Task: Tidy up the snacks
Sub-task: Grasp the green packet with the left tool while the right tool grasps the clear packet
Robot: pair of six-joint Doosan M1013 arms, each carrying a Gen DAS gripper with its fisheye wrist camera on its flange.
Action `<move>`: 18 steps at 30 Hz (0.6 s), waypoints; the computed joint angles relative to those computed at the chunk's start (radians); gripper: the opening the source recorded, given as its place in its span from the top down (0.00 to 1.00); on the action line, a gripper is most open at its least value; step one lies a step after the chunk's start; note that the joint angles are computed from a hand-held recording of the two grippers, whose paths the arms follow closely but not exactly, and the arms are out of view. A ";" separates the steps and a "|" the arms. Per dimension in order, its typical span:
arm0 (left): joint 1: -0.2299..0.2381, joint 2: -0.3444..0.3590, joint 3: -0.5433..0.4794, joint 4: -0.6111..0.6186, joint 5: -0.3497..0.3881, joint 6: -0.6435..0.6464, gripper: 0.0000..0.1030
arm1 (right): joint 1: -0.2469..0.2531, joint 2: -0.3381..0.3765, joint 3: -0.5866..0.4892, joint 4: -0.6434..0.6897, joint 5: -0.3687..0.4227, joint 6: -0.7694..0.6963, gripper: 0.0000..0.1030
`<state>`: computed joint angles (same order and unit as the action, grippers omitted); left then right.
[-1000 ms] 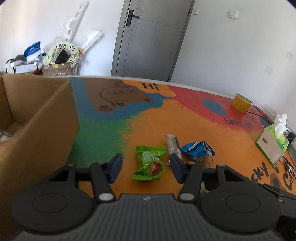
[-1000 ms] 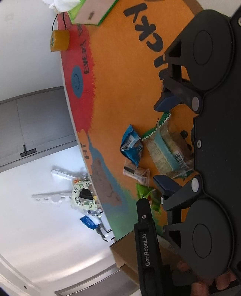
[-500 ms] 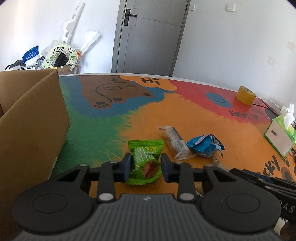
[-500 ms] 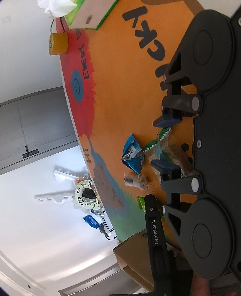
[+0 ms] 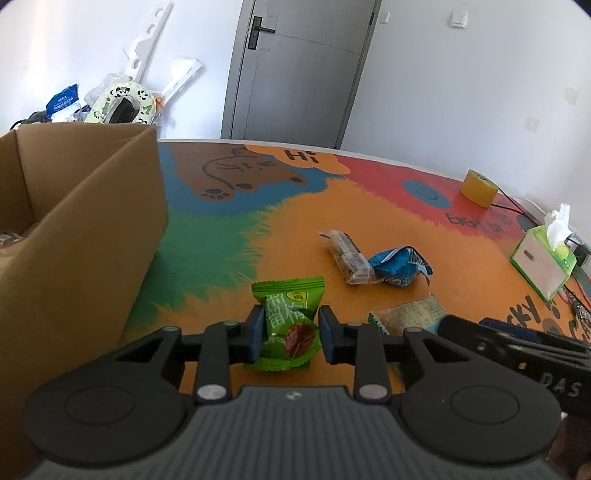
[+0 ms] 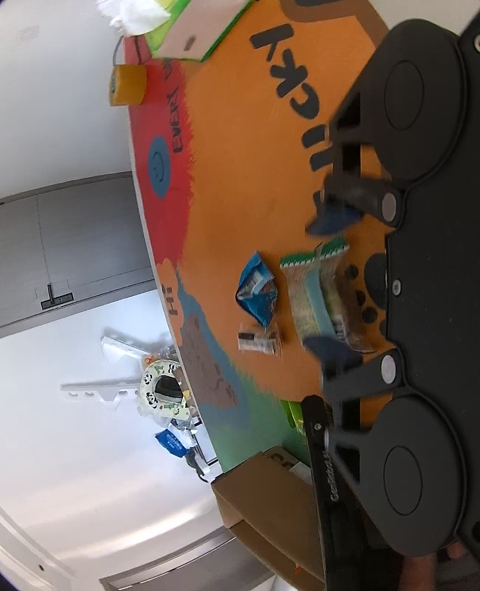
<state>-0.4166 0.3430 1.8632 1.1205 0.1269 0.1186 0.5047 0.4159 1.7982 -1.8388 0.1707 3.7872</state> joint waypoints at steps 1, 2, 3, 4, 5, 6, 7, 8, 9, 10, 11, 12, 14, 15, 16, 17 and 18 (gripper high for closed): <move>0.001 -0.003 0.004 0.016 -0.001 -0.017 0.71 | 0.004 0.005 -0.008 0.058 0.004 -0.065 0.30; 0.002 -0.007 0.007 0.031 -0.004 -0.032 0.71 | 0.006 0.009 -0.015 0.079 0.007 -0.093 0.29; 0.003 -0.008 0.009 0.036 -0.005 -0.038 0.71 | 0.008 0.013 -0.020 0.092 0.008 -0.112 0.29; 0.005 -0.010 0.012 0.035 -0.005 -0.038 0.71 | 0.011 0.018 -0.028 0.125 0.009 -0.155 0.28; 0.007 -0.011 0.013 0.031 -0.006 -0.037 0.71 | 0.013 0.023 -0.035 0.171 0.012 -0.211 0.27; 0.009 -0.010 0.012 0.025 -0.005 -0.032 0.71 | 0.016 0.028 -0.041 0.219 0.016 -0.271 0.27; 0.010 -0.010 0.013 0.023 -0.004 -0.032 0.71 | 0.018 0.034 -0.048 0.270 0.020 -0.329 0.27; 0.013 -0.008 0.012 0.006 -0.004 -0.016 0.71 | 0.020 0.037 -0.053 0.315 0.026 -0.379 0.27; 0.015 -0.006 0.011 -0.030 -0.005 0.018 0.71 | 0.022 0.041 -0.058 0.348 0.034 -0.415 0.26; 0.018 -0.005 0.010 -0.071 -0.007 0.056 0.71 | 0.025 0.043 -0.062 0.371 0.042 -0.442 0.26; 0.020 -0.003 0.009 -0.099 -0.009 0.081 0.71 | 0.029 0.046 -0.065 0.389 0.049 -0.469 0.25; 0.021 -0.002 0.010 -0.087 -0.013 0.069 0.71 | 0.031 0.047 -0.067 0.396 0.050 -0.487 0.25; 0.022 -0.002 0.012 -0.033 -0.018 0.017 0.71 | 0.034 0.049 -0.068 0.411 0.048 -0.517 0.23; 0.023 -0.002 0.013 -0.034 -0.021 0.017 0.71 | 0.037 0.051 -0.069 0.423 0.052 -0.538 0.23; 0.024 -0.001 0.012 -0.046 -0.021 0.028 0.71 | 0.040 0.052 -0.070 0.426 0.060 -0.549 0.23; 0.025 -0.002 0.013 -0.050 -0.024 0.032 0.71 | 0.042 0.052 -0.069 0.425 0.065 -0.559 0.23; 0.026 -0.003 0.014 -0.069 -0.025 0.052 0.71 | 0.043 0.052 -0.068 0.414 0.072 -0.554 0.25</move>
